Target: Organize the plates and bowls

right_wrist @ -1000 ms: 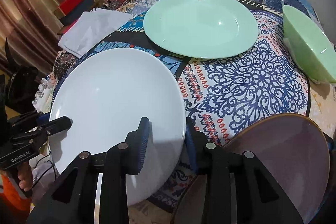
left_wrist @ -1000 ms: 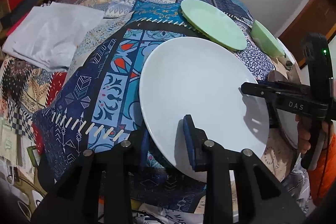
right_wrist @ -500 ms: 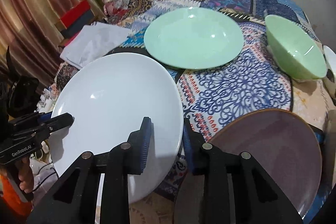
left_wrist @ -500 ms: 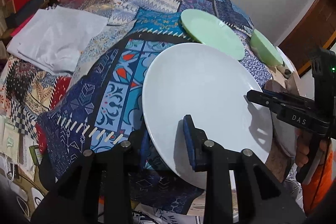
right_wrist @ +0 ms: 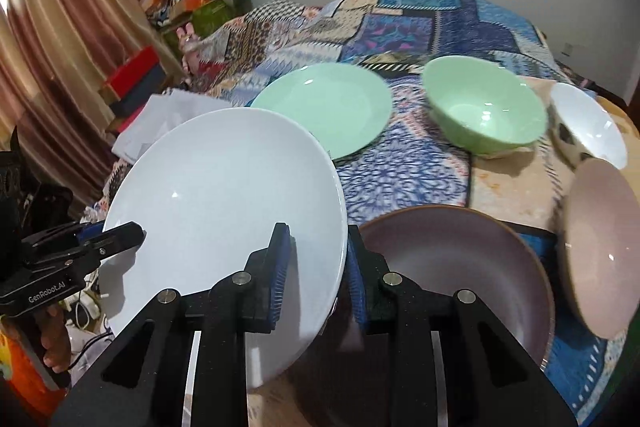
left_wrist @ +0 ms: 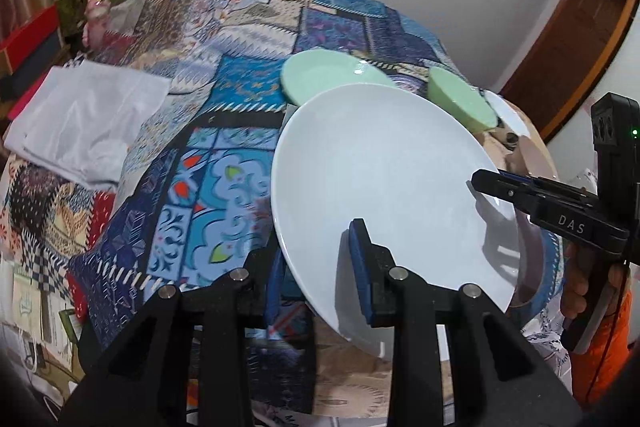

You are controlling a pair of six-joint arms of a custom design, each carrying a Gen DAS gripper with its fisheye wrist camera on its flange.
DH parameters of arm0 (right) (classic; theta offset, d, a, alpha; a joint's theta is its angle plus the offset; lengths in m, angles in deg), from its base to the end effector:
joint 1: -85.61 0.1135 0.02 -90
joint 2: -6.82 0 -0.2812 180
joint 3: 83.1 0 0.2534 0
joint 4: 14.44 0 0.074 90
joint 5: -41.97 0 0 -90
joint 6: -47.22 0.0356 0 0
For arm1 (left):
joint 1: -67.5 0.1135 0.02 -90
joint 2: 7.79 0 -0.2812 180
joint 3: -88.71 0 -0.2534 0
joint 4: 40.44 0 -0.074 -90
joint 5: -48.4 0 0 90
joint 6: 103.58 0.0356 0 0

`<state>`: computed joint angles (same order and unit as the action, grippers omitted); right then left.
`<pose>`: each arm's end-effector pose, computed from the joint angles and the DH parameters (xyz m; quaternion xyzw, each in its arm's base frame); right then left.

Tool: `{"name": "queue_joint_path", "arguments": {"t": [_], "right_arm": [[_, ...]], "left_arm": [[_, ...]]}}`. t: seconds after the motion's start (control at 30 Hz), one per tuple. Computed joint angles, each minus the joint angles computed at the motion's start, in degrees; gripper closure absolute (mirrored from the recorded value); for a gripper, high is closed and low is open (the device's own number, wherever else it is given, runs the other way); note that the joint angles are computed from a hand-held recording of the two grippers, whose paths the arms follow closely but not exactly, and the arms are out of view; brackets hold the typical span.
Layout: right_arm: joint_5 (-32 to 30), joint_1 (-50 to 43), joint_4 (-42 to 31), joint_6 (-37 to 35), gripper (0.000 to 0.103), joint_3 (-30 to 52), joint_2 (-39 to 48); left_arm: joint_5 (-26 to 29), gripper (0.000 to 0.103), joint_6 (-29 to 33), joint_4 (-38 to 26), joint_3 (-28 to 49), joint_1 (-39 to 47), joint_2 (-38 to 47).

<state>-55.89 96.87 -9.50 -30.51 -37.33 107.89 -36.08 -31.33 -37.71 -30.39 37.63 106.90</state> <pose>0.2815 0.0610 0.0970 -0.0150 0.9387 0.1321 0.3180 0.3069 -0.1802 0.0794 0.1154 0.9348 -0.1759 0.2863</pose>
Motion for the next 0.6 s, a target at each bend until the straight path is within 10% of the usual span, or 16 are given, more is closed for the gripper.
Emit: {"name": "queue_joint_path", "arguments": {"t": [0.6], "right_arm": [[-4.42, -13.88, 0.64, -3.94, 0.078, -11.93, -11.30]], "left_arm": [[-2.29, 0.072, -1.15, -7.56, 10.32, -11.21, 2.62]]}}
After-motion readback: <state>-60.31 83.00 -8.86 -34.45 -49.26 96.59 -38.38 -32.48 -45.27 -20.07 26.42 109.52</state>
